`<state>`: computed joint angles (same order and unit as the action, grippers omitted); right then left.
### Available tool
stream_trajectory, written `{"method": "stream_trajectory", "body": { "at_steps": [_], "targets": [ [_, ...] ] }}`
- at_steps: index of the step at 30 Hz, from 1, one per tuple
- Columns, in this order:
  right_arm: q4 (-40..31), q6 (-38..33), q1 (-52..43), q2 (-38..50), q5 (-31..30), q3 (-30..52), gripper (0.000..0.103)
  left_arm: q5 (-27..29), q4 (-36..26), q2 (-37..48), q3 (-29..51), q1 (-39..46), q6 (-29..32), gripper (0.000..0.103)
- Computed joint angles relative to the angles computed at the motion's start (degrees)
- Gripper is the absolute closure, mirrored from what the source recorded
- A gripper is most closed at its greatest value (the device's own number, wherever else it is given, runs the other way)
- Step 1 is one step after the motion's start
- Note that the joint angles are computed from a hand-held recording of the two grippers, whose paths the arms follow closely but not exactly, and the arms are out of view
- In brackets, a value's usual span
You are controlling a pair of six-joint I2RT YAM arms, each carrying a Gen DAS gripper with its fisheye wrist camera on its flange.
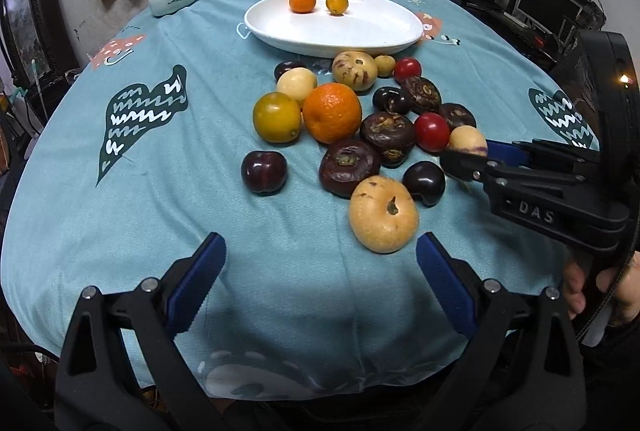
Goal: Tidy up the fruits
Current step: 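Grasp a pale pear with the right tool while the left tool grasps a tan pear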
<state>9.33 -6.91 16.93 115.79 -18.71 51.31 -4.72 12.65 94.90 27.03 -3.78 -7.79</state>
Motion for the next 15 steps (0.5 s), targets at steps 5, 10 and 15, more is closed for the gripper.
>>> {"method": "stream_trajectory", "body": {
  "at_steps": [5, 10, 15],
  "targets": [
    [-0.1, -0.1, -1.7, -5.4, -0.1, -4.3, 0.065, 0.4, 0.6, 0.7, 0.5, -0.5, -0.2, 0.005],
    [-0.6, -1.6, -4.6, -12.3, 1.3, -10.1, 0.065, 0.2, 0.1, 3.6, 2.4, -2.6, -1.0, 0.006],
    [0.7, -2.1, -7.4, -13.7, -1.1, -12.8, 0.065, -1.3, 0.2, 8.1, 5.5, -5.4, -2.0, 0.034]
  ]
}}
